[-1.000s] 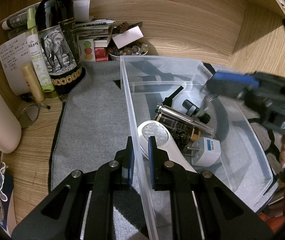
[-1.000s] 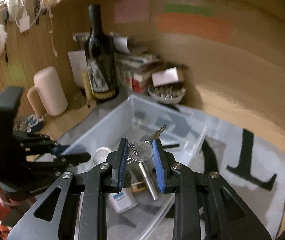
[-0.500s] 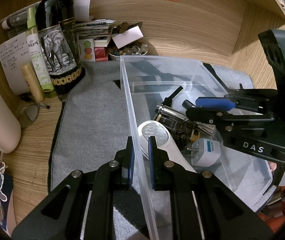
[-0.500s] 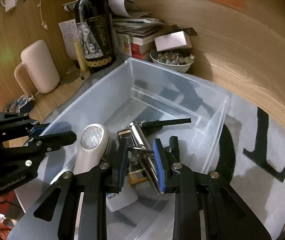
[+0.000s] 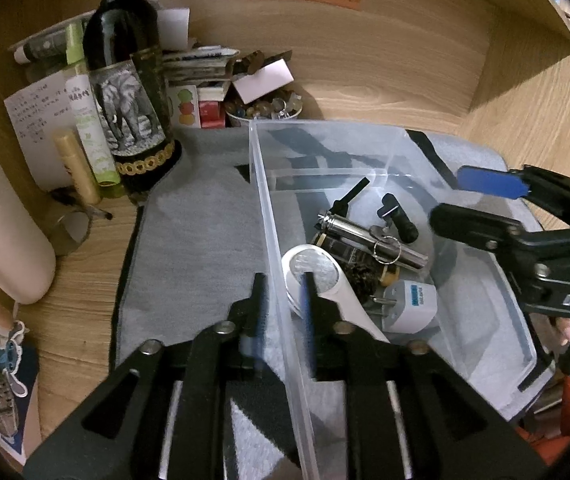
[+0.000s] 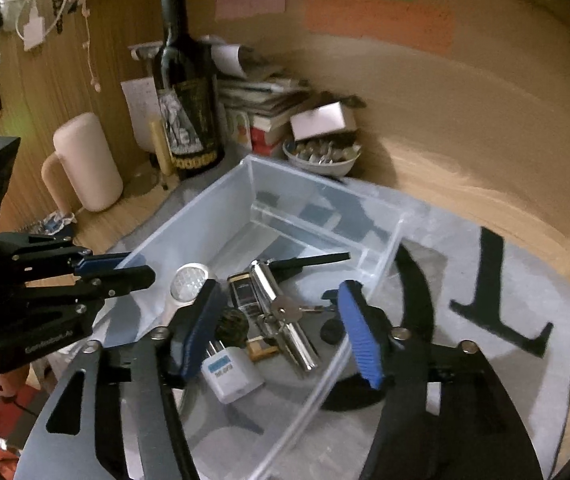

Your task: Organize rigid objects

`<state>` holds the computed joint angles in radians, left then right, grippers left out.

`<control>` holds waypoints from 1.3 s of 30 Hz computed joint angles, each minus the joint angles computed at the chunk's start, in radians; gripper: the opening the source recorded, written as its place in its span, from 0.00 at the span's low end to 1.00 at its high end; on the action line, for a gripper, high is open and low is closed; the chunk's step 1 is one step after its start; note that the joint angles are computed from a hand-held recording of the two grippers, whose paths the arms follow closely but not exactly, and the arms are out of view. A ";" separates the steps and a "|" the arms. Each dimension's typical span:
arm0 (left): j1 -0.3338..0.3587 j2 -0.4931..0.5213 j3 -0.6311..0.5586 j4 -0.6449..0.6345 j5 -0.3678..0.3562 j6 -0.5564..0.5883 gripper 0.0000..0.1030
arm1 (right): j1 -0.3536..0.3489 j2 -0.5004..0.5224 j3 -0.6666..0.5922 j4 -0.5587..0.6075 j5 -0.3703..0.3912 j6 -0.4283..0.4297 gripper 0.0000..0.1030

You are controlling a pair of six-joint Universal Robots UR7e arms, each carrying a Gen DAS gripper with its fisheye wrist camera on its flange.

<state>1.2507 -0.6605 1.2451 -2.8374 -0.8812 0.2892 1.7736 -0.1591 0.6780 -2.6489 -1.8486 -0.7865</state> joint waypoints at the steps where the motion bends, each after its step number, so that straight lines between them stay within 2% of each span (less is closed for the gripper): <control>1: -0.005 -0.004 0.010 -0.018 0.007 0.006 0.40 | 0.000 -0.011 0.021 -0.022 0.005 -0.002 0.65; 3: -0.015 -0.013 0.032 -0.061 0.017 0.024 0.53 | -0.002 -0.045 0.085 -0.086 0.017 -0.006 0.70; 5: -0.030 -0.024 0.056 -0.108 0.026 0.045 0.58 | -0.005 -0.078 0.142 -0.138 0.030 -0.009 0.74; 7: -0.045 -0.033 0.080 -0.159 0.032 0.066 0.70 | -0.007 -0.112 0.202 -0.199 0.045 -0.014 0.80; 9: -0.060 -0.043 0.106 -0.216 0.031 0.087 0.78 | -0.009 -0.151 0.272 -0.272 0.062 -0.017 0.81; 11: -0.080 -0.051 0.136 -0.285 0.032 0.117 0.81 | -0.011 -0.185 0.330 -0.328 0.082 -0.019 0.84; 15: -0.119 -0.062 0.205 -0.465 0.019 0.182 0.96 | -0.021 -0.259 0.462 -0.483 0.137 -0.015 1.00; 20: -0.160 -0.054 0.268 -0.655 -0.004 0.263 0.99 | -0.034 -0.323 0.588 -0.643 0.189 -0.009 1.00; 26: -0.185 -0.051 0.314 -0.747 -0.048 0.273 0.99 | -0.054 -0.381 0.710 -0.797 0.244 0.017 1.00; 32: -0.202 -0.040 0.343 -0.835 -0.051 0.299 0.99 | -0.064 -0.407 0.763 -0.849 0.252 0.027 1.00; 39: -0.206 -0.042 0.355 -0.845 -0.063 0.307 0.99 | -0.070 -0.419 0.787 -0.875 0.247 0.037 1.00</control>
<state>1.0451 -0.7029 1.6005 -3.6820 -0.9442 0.5962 1.7032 -0.5778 1.4653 -3.5238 -1.6019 -0.7490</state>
